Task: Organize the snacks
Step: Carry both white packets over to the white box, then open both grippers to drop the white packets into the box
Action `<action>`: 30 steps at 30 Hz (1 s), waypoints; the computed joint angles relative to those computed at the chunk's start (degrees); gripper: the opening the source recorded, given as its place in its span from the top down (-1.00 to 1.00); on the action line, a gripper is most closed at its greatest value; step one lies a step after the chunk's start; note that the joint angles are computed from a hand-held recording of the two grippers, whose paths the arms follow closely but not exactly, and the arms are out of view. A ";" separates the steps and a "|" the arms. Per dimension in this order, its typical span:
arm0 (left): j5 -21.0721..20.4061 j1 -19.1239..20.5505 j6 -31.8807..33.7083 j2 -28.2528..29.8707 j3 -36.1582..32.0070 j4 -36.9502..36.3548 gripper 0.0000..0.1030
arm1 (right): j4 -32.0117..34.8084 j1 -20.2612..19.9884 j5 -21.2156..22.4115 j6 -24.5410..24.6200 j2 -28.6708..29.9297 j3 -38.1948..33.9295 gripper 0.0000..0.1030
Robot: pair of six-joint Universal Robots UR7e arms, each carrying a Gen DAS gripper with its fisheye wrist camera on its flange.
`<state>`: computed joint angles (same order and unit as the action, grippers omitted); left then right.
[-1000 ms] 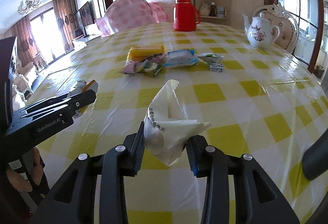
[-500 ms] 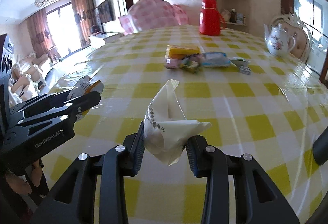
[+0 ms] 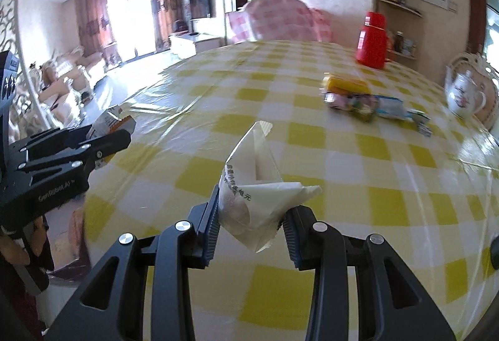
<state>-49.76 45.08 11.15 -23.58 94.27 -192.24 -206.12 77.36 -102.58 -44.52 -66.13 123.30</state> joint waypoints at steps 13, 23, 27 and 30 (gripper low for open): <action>8.71 5.42 -0.51 -8.14 7.90 -0.01 0.19 | 8.21 5.67 5.44 0.15 3.99 0.30 0.29; 15.93 7.37 1.37 -11.84 9.50 -3.04 0.19 | 19.63 10.72 5.87 -1.12 10.10 -2.30 0.28; 17.92 7.86 1.14 -12.33 9.42 -2.92 0.15 | 21.11 12.66 5.60 -3.20 12.87 -2.92 0.27; 20.23 8.17 0.35 -12.25 8.81 -2.21 -0.18 | 25.68 12.63 9.23 -3.39 13.42 -3.60 0.08</action>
<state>-29.52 53.25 11.50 -35.83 103.08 -194.45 -180.44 89.99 -93.34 -47.91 -52.71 119.70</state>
